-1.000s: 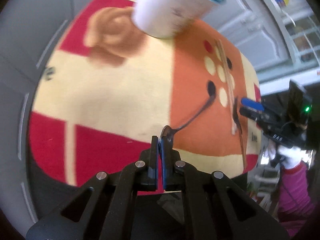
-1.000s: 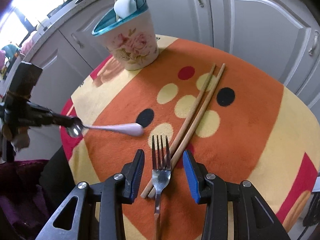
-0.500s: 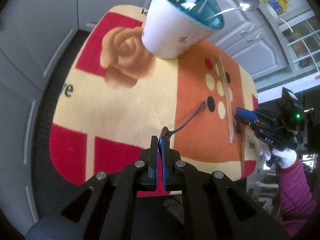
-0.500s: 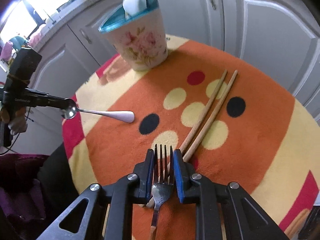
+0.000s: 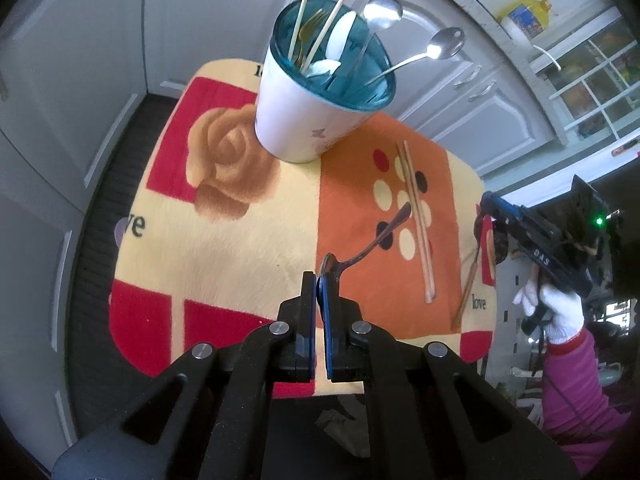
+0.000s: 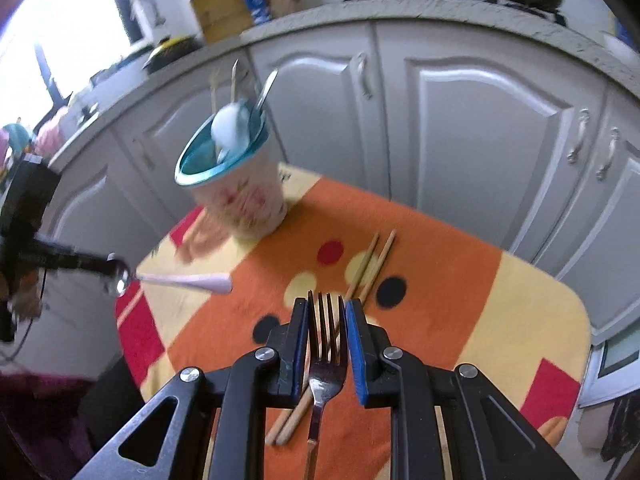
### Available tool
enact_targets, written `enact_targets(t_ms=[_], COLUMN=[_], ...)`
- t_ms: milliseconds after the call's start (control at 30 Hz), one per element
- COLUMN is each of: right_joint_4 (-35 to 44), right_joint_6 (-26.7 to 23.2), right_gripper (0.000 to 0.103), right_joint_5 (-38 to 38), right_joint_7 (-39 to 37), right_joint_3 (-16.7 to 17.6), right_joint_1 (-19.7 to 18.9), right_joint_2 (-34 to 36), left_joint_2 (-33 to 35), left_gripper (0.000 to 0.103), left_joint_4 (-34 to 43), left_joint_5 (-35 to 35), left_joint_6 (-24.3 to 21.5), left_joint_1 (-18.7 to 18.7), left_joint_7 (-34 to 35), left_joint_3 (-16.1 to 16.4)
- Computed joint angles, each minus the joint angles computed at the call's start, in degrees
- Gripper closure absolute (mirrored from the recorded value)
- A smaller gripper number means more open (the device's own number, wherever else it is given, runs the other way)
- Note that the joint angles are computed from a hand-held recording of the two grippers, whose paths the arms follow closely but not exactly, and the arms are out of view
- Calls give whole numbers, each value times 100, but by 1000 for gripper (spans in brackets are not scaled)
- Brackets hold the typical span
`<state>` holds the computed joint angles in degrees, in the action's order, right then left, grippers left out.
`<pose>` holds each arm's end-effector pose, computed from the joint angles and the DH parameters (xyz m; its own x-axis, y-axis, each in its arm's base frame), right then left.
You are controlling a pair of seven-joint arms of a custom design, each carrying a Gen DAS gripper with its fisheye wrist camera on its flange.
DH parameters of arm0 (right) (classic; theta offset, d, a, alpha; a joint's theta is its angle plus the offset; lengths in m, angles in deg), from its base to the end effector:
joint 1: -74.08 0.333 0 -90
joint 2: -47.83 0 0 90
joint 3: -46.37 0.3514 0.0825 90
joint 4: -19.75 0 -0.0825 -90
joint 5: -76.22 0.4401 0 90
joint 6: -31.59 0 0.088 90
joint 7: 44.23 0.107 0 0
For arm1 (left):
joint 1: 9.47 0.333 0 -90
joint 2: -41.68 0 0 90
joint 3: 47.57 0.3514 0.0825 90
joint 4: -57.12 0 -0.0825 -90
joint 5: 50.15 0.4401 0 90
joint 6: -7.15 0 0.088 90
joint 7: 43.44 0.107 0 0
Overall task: Organize utensils
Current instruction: 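Lift the metal spoon with the left gripper while the right grasps the silver fork, then carry the spoon with the left gripper while the right lifts the fork toward the cup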
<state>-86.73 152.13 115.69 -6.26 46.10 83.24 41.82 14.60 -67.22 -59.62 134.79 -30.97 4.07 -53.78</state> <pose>0.6023 0.1246 0.6326 0.7577 -0.6198 -0.2042 -0.5848 -0.5060 -0.6340 0.4280 -0.2423 0.6605 0.2235 -0.8787 0.4219 -0.8844 -0.3648 -0.2913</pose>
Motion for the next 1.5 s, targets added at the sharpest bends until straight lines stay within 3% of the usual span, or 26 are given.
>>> enact_targets(t_ms=[233,533,1133,1167,1500], right_joint_4=[-92,-246,-756,-793,-758], right_joint_6=[363,475,200,198,280], right_gripper=[85,86,91,98,98], right_joint_5=[205,214,148,154,136], right_joint_7=[-121,-196,-403,-408,-322], right_joint_3=[-11,-135,-261,-266,-259], right_joint_1=[37,-39,-46,-49,-52], right_joint_2=[-213,-561,-1345,-1385,-1384], left_joint_2=[-20,128,150,165,157], left_gripper=[101,101,101,101,101], left_joint_4=[48,254,436,452,546], left_joint_5=[56,69,181,177,142], left_joint_6=[-11,47,-38,-35,-29], left_joint_1=[17,-13,6,2,10], left_joint_7=[-54,36,13,29,100], left_joint_3=[-25,-47,-106,-104,-98])
